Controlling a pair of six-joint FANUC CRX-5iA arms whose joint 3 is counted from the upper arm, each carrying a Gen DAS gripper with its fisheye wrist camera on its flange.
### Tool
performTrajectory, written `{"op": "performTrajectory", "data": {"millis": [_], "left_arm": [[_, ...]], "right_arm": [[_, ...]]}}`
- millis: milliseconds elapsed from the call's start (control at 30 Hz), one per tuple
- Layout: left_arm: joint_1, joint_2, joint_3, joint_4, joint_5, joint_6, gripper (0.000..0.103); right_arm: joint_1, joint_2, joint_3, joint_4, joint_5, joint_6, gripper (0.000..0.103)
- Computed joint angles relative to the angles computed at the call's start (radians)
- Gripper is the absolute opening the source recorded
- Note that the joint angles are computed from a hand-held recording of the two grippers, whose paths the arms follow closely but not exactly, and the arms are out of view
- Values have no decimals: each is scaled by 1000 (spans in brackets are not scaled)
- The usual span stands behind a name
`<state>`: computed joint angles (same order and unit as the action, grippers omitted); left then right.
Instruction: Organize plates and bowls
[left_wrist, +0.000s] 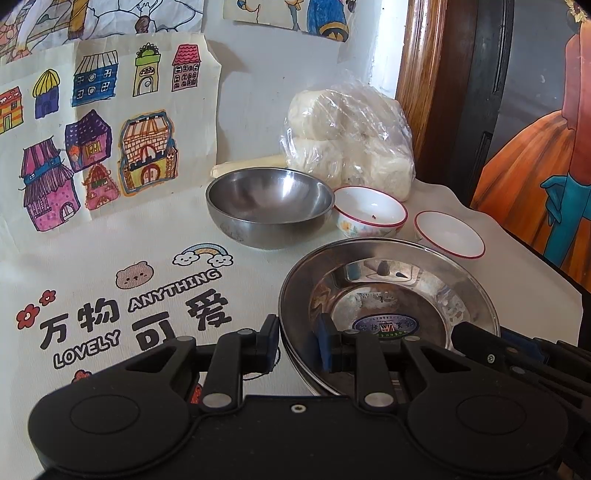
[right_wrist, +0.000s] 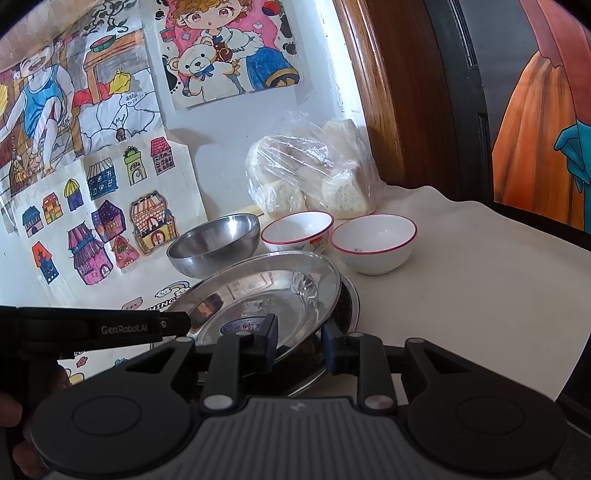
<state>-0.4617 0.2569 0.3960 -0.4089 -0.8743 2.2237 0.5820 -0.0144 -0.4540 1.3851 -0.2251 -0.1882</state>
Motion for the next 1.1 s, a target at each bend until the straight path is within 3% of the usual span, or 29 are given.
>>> {"op": "performTrajectory", "data": {"millis": [567,767,900,1100], "left_arm": [[-10,-4,-1,-20,7,16,24],[-10,-14,-12,-23,19,27,25],[-7,-24,-21,-32,26,47,32],[-6,-47,-41,-61,39,96,53]], "right_arm": [[10,2,-1,27,-29,-9,36],[22,4,-1,58,-56,-2,48],[36,9,6,57,-75,26,62],[56,17,13,58,-120,50,77]]}}
